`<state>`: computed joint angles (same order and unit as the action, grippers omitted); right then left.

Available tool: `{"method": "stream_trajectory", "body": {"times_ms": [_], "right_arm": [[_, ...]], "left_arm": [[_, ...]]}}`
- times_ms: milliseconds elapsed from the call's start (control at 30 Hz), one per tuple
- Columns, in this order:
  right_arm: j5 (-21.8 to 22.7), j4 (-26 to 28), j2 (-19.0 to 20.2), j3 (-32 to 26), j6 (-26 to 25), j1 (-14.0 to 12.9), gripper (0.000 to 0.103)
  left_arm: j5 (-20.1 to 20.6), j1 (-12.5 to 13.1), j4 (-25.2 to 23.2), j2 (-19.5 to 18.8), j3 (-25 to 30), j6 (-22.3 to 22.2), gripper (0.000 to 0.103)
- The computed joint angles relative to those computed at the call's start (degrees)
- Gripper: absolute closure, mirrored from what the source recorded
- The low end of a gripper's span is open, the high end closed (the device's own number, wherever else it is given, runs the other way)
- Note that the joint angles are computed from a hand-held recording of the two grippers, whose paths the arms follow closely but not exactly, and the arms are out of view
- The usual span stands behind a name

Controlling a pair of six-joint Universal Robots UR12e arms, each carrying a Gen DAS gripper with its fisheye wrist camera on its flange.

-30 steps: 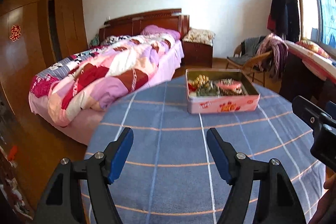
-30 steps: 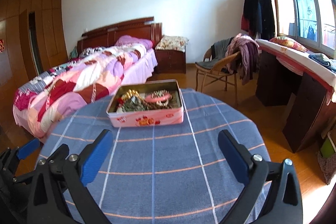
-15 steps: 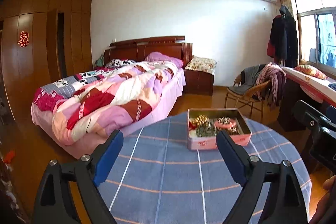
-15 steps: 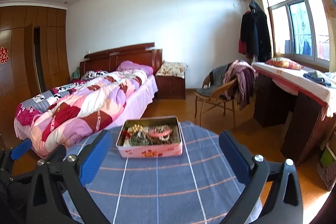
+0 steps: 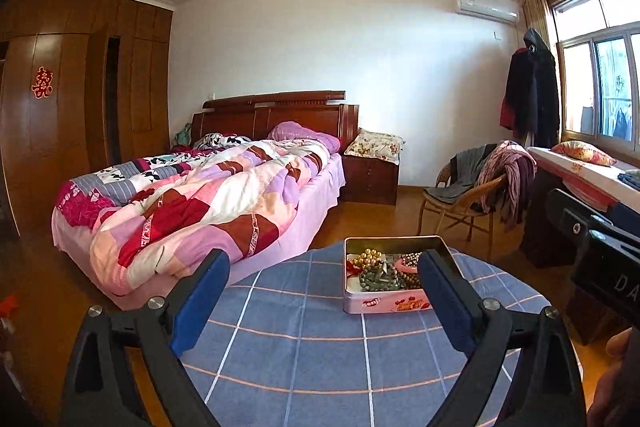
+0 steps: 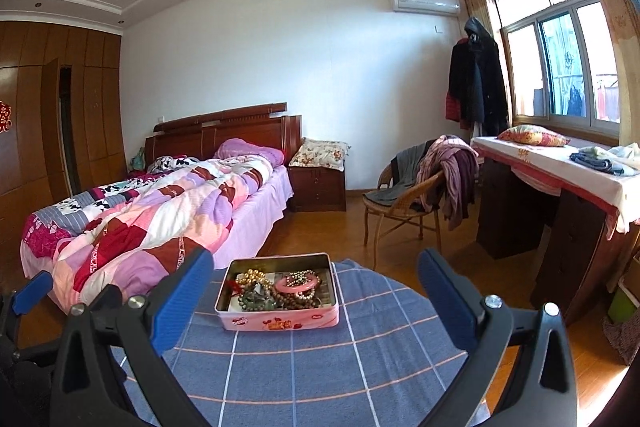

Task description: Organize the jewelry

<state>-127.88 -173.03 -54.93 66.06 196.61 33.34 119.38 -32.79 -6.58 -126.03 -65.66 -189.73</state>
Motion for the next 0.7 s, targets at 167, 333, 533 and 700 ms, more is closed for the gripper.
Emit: {"method": "stream_trajectory", "body": {"times_ms": [167, 333, 533, 700], "right_arm": [[0.05, 0.35, -0.06, 0.05, -0.33, 0.06, 0.0], [0.62, 1.13, -0.21, 0.09, 0.43, -0.07, 0.0], [1.22, 1.89, -0.29, 0.11, 1.17, -0.13, 0.0], [1.39, 2.17, -0.3, 0.04, 1.1, -0.07, 0.0]], "left_arm": [[-0.41, -0.02, -1.07, -0.16, 0.32, -0.56, 0.008], [-0.57, -0.06, -1.45, -0.28, 0.51, -0.86, 0.008], [-0.61, -0.06, -1.49, -0.21, 0.34, -0.84, 0.008], [-0.51, -0.08, -1.56, -0.17, 0.24, -0.9, 0.008]]}}
